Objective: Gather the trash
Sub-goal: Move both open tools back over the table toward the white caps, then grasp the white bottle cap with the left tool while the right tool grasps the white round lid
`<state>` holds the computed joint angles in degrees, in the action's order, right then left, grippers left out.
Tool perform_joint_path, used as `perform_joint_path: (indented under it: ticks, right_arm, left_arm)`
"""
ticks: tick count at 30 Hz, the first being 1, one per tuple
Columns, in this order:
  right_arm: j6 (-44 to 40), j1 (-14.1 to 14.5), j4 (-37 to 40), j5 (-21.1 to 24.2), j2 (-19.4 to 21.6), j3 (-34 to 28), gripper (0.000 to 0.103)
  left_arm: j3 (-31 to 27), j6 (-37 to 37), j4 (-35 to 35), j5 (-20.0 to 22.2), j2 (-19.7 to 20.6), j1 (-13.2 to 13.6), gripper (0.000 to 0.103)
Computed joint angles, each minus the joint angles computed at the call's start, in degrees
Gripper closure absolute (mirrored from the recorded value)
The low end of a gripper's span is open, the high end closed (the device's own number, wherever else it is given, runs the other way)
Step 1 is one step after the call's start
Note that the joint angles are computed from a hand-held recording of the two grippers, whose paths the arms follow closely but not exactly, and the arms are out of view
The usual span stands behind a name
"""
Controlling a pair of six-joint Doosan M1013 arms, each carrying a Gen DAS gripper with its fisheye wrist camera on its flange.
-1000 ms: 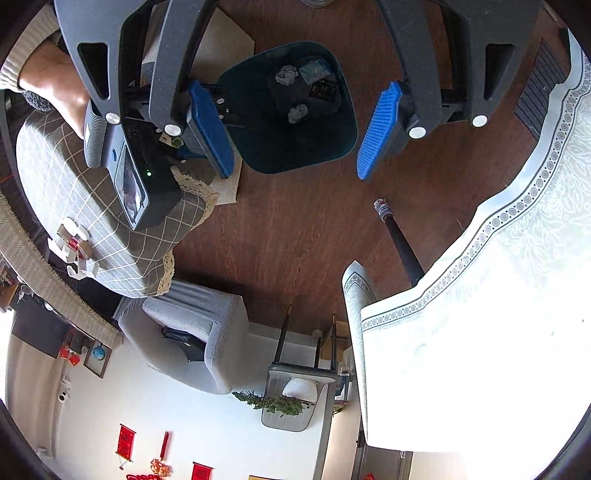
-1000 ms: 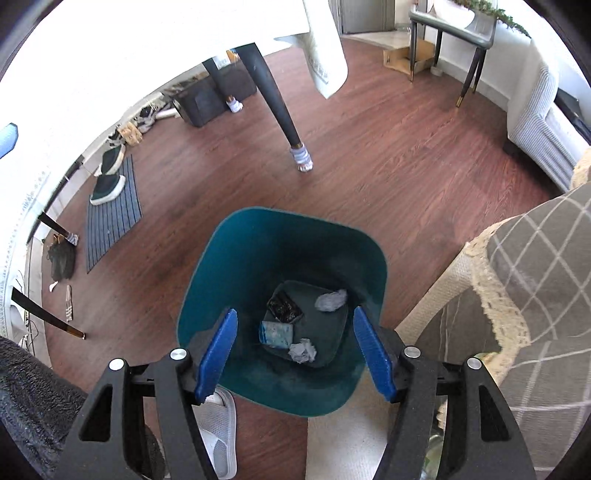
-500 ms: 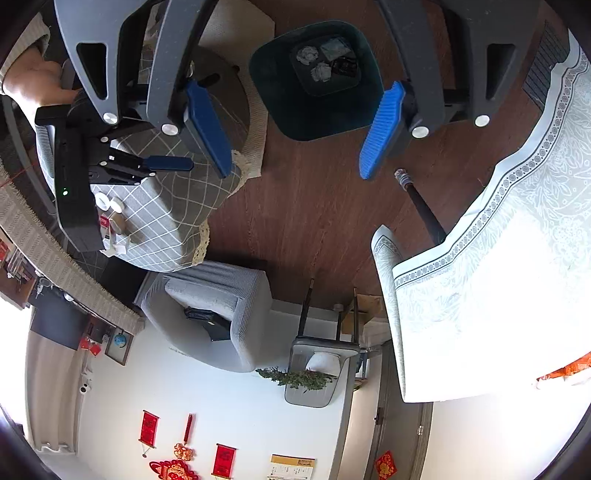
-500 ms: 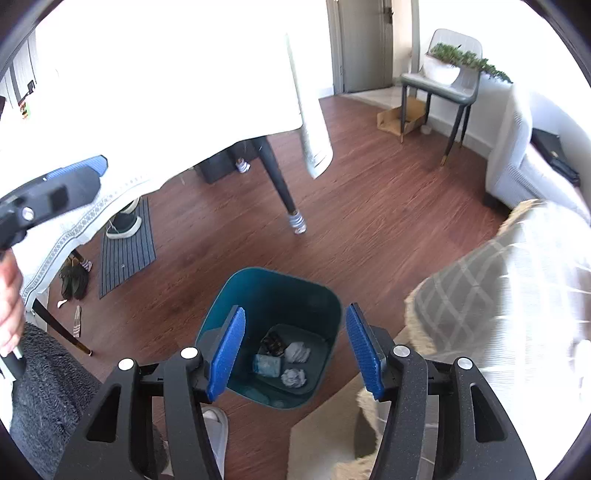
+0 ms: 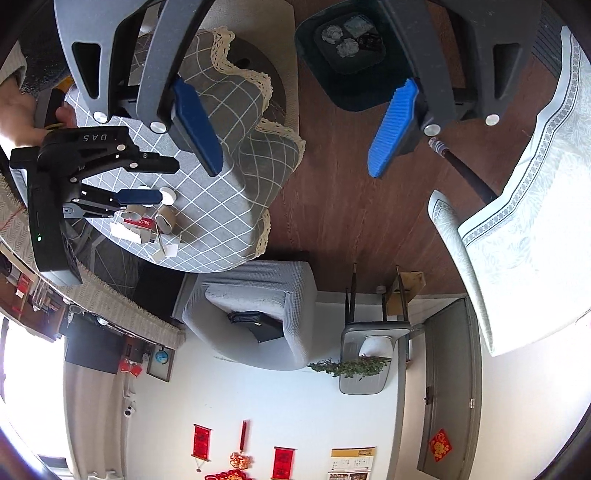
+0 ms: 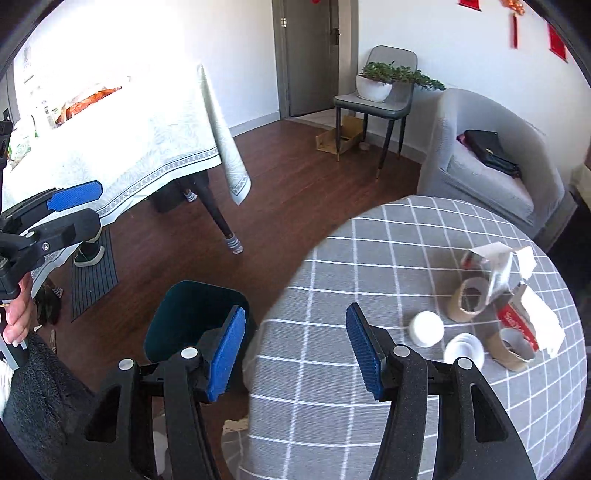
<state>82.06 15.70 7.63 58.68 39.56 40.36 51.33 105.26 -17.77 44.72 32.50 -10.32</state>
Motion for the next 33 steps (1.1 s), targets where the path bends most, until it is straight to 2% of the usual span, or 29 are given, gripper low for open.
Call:
perform_joint_path:
  ticks: [10, 19, 28, 33]
  right_arm:
    - [1.1, -3.9, -1.2, -2.2, -2.1, 4.1, 0.045]
    - [0.6, -6.4, 0.2, -3.7, -3.9, 8.5, 0.045]
    - [-0.8, -8.0, 2.5, -3.2, -4.9, 10.5, 0.045]
    - [-1.3, -8.7, 3.7, -3.5, -5.5, 11.3, 0.045]
  left_arm:
    - [-7.8, 1.3, -0.7, 2.5, 5.4, -3.1, 0.020]
    - [-15.9, 3.2, -0.8, 7.9, 11.1, -5.9, 0.020]
    - [-24.4, 4.3, -0.4, 15.3, 16.6, -8.0, 0.035]
    - [-31.3, 3.6, 0.9, 21.0, 20.7, -9.1, 0.044]
